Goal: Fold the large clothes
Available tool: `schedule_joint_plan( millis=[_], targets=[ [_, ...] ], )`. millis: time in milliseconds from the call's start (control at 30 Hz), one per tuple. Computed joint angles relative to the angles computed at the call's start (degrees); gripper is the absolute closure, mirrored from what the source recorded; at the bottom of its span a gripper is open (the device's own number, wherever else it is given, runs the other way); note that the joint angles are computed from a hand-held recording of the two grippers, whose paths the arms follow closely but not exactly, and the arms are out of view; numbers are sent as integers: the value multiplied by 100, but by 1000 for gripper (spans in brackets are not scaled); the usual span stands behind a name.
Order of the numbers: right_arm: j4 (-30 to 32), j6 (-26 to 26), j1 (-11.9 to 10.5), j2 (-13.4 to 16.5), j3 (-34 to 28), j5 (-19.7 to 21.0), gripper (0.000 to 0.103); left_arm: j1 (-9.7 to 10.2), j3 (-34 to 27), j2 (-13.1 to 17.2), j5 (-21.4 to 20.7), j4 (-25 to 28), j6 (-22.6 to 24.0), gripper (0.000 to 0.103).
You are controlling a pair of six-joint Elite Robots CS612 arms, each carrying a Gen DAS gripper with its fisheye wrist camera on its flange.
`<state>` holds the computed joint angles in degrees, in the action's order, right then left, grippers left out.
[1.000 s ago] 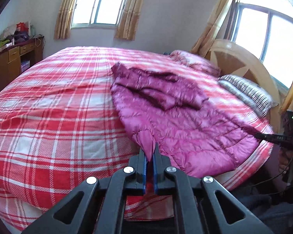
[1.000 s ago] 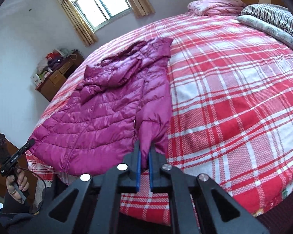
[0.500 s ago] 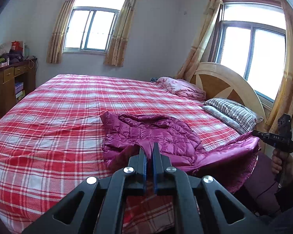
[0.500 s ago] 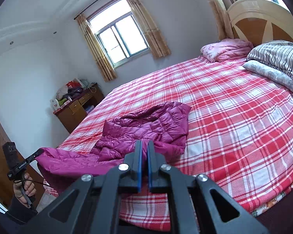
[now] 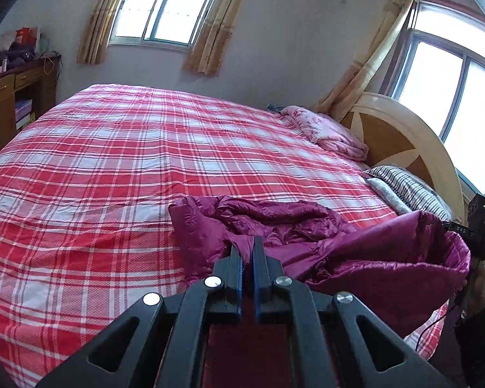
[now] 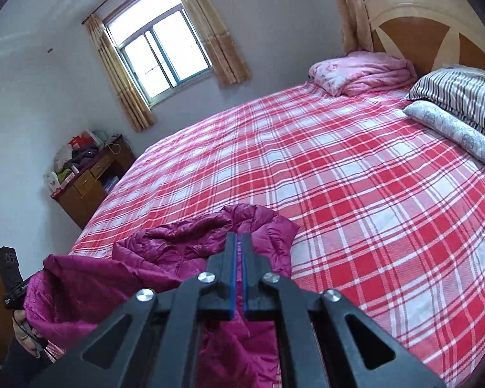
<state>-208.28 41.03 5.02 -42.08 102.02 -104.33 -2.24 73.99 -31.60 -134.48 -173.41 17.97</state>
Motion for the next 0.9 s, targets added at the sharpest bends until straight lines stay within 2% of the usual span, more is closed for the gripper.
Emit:
schedule_joint_plan(
  millis=[67, 133, 167, 200, 233, 300, 333, 433, 500, 567, 633, 667, 700, 767, 900],
  targets=[
    [-378, 368, -133, 165, -35, 298, 94, -71, -211, 121, 201, 271, 2, 99],
    [-487, 638, -220, 294, -74, 466, 70, -116, -456, 256, 318, 513, -34, 99],
    [-528, 747, -252, 347, -108, 564, 39, -148, -593, 333, 399, 609, -67, 99],
    [-691, 944, -301, 461, -141, 723, 24, -175, -694, 386, 453, 670, -84, 99],
    [-718, 1034, -349, 535, -185, 923, 24, -204, -816, 453, 505, 719, -78, 99],
    [-321, 1063, -390, 588, -294, 1095, 24, -270, -1050, 576, 638, 842, -62, 99],
    [-174, 1048, -394, 629, -353, 1104, 24, -315, -1169, 634, 772, 961, -27, 99],
    [282, 978, -468, 764, -568, 1467, 24, -445, -1545, 828, 1267, 1502, 91, 99],
    [500, 844, -474, 836, -702, 1578, 32, -493, -1679, 925, 1487, 1635, 125, 99],
    [638, 614, -459, 863, -803, 1617, 39, -498, -1741, 966, 1473, 1709, 145, 99],
    [949, 244, -414, 833, -893, 1494, 64, -497, -1725, 953, 1439, 1695, 183, 99],
    [1173, 68, -383, 805, -945, 1373, 80, -499, -1713, 936, 1445, 1696, 197, 99],
    [1252, -25, -355, 798, -980, 1245, 85, -498, -1717, 923, 1422, 1696, 189, 99],
    [1272, -202, -299, 745, -998, 974, 90, -471, -1758, 909, 1258, 1662, 82, 99],
    [1036, -230, -232, 691, -1003, 475, 93, -415, -1941, 951, 891, 1478, -230, 99]
  ],
)
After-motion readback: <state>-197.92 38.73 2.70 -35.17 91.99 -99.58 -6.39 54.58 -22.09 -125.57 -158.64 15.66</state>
